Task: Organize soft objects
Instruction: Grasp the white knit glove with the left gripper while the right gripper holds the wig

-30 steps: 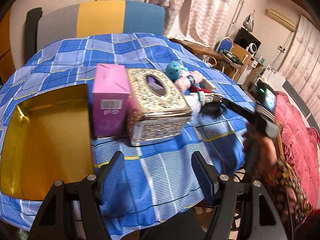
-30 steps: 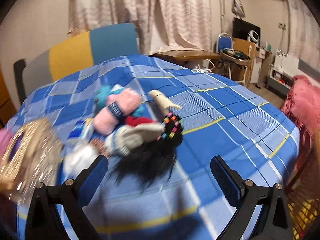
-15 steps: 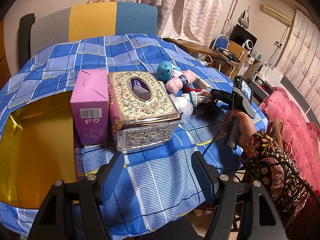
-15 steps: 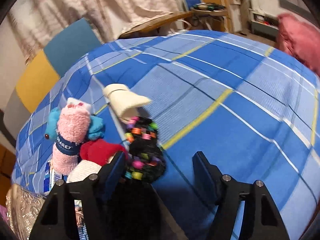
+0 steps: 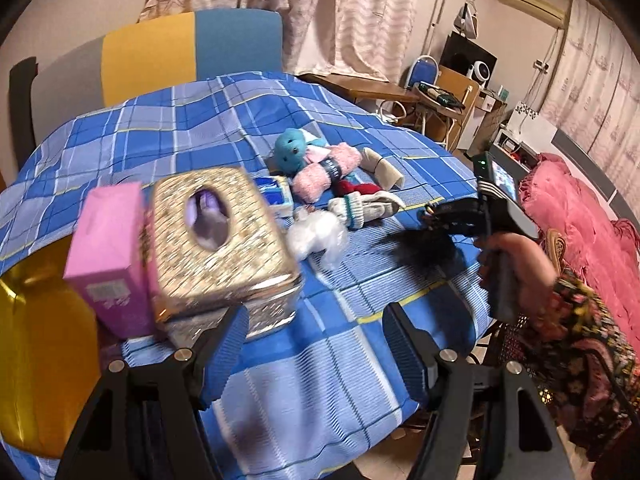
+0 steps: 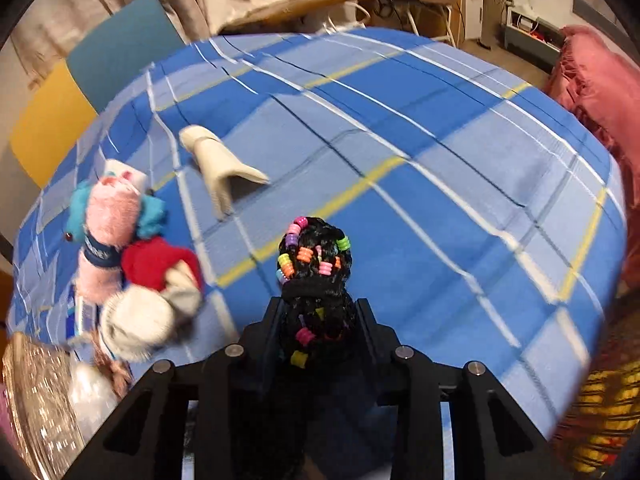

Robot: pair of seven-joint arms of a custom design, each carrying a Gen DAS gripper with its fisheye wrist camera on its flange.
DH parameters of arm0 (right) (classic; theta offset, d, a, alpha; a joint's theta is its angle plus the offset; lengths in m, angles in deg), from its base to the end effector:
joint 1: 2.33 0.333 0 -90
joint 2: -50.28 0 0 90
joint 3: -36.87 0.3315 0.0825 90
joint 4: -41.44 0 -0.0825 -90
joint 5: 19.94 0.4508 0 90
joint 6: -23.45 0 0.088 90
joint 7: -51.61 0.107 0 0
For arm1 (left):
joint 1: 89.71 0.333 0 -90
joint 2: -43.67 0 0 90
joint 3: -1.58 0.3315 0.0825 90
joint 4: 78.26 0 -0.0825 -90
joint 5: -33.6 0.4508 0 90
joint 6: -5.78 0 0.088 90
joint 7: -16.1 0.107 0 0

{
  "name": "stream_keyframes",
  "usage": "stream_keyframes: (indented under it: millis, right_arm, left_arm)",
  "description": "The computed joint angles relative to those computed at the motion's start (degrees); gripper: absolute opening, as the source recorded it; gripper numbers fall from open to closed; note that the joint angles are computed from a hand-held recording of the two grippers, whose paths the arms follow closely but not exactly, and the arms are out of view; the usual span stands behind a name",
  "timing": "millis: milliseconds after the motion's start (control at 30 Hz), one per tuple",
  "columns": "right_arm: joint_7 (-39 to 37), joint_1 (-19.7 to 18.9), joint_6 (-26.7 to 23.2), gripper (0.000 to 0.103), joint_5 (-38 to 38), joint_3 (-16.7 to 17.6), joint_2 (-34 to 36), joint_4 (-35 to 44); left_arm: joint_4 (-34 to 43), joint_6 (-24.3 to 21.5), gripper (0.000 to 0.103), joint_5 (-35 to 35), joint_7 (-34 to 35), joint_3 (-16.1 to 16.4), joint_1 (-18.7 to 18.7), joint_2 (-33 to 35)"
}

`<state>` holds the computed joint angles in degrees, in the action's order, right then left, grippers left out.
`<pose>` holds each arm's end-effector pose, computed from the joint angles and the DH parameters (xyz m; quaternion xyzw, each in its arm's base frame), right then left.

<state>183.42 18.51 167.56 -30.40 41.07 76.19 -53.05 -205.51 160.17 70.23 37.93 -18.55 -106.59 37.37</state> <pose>0.7028 0.3222 0.3763 -0.6256 0.7507 -0.0929 0.1911 0.4687 -0.3826 0.4592 -0.6728 0.6517 -0.2932 0.1912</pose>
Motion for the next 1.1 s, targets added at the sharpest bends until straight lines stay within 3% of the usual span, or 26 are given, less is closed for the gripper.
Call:
stream_keyframes:
  millis: [100, 167, 333, 433, 500, 633, 800, 967, 1033, 1100]
  right_arm:
    - [-3.8, -1.6, 0.0, 0.035, 2.5, 1.4, -1.6, -2.1]
    - [-5.8, -3.2, 2.5, 0.035, 6.1, 2.6, -2.8, -4.6]
    - [-11.9, -6.8, 6.2, 0.035, 16.5, 5.9, -2.7, -6.1]
    - [-14.5, -7.5, 6.1, 0.035, 20.5, 6.7, -2.9, -6.5]
    - [-16.5, -7.6, 6.1, 0.036, 22.1, 7.1, -2.6, -6.1]
    - [-17.1, -6.7, 5.5, 0.036, 23.1, 6.4, -2.8, -5.9]
    - [-17.1, -6.3, 4.6, 0.036, 23.4, 5.9, -2.4, -5.2]
    - [-18.6, -6.8, 4.3, 0.036, 25.2, 6.5, -1.9, -4.6]
    - [-19.4, -7.3, 4.5, 0.036, 26.6, 6.9, -1.9, -4.7]
    - [-19.5, -7.3, 4.2, 0.036, 27.1, 6.9, -1.8, -4.6]
  left_arm:
    - [4.6, -2.4, 0.071, -0.2, 1.6, 0.3, -0.6, 4.1]
    - [8.1, -3.4, 0.071, -2.0, 4.9, 1.3, -1.7, 7.3]
    - [17.8, -5.6, 0.071, -18.3, 21.1, 2.9, -3.6, 16.5]
    - [23.4, -6.2, 0.071, -22.9, 25.9, 3.9, -4.8, 21.4]
    - [29.8, -9.9, 0.074, -20.8, 25.7, 6.4, -7.3, 25.8]
    - [37.6, -9.2, 0.082, -19.9, 25.6, 10.2, -10.1, 32.1]
    - [46.1, -8.7, 0.085, -23.6, 25.8, 12.5, -10.3, 39.3]
    - [54.9, -13.4, 0.096, -22.8, 23.9, 15.9, -12.4, 45.6]
    - [57.0, -14.8, 0.103, -22.9, 25.0, 15.7, -12.3, 47.4]
    - [57.6, -14.8, 0.103, -22.7, 25.3, 15.9, -12.3, 48.3]
